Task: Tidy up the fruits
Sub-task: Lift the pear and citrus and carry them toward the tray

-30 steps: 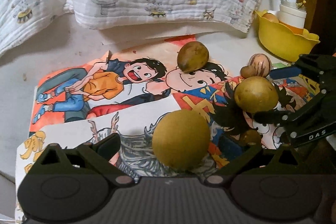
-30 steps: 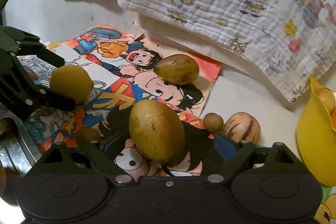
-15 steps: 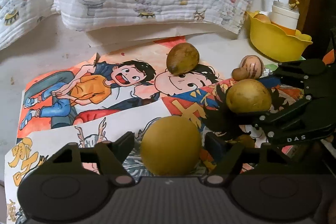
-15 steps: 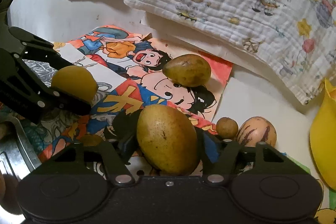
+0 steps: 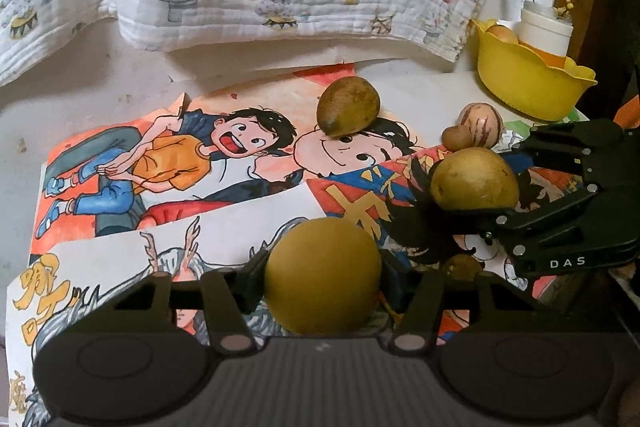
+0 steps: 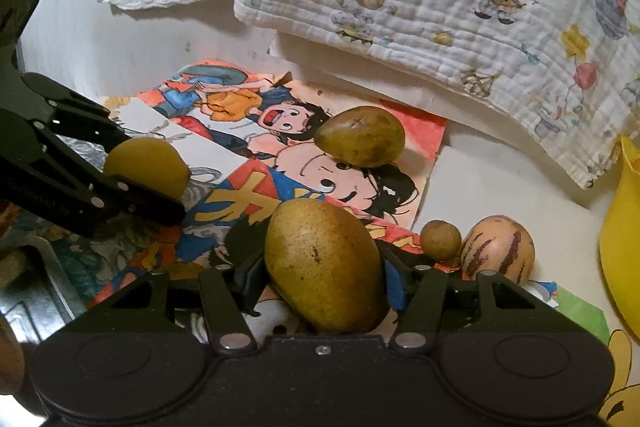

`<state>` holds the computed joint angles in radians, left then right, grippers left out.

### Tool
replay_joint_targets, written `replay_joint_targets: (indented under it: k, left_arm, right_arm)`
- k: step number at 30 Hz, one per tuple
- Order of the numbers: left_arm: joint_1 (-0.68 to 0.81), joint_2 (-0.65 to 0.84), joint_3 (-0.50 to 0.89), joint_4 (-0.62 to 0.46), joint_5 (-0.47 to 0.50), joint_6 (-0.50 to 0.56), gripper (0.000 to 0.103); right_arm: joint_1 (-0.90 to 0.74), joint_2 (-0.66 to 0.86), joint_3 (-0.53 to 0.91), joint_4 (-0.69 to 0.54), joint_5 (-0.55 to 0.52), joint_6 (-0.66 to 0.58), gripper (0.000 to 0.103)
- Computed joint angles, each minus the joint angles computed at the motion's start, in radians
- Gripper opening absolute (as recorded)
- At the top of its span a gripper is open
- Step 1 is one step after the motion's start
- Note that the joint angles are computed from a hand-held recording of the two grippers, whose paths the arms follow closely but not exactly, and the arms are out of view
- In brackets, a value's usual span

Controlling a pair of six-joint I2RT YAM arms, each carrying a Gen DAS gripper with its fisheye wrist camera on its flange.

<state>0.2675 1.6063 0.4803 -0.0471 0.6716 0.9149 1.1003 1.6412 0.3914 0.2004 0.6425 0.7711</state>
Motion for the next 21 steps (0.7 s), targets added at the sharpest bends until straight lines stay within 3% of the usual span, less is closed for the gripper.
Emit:
replay_joint_targets:
  k: [6, 11, 21]
  left_arm:
    - [0.066, -0.068, -0.013, -0.087, 0.036, 0.042, 0.061]
    - [0.156, -0.156, -0.032, -0.210, 0.075, 0.131, 0.061]
    - [0.417, -0.236, -0.038, -0.535, 0.138, 0.442, 0.061]
  right_arm:
    - [0.085, -0.069, 0.001, -0.073, 0.061, 0.066, 0.060]
    - [0.209, -0.140, 0.031, -0.224, 0.133, 0.182, 0.060]
    - [0.442, -0.129, 0.134, -0.452, 0.198, 0.422, 0.060]
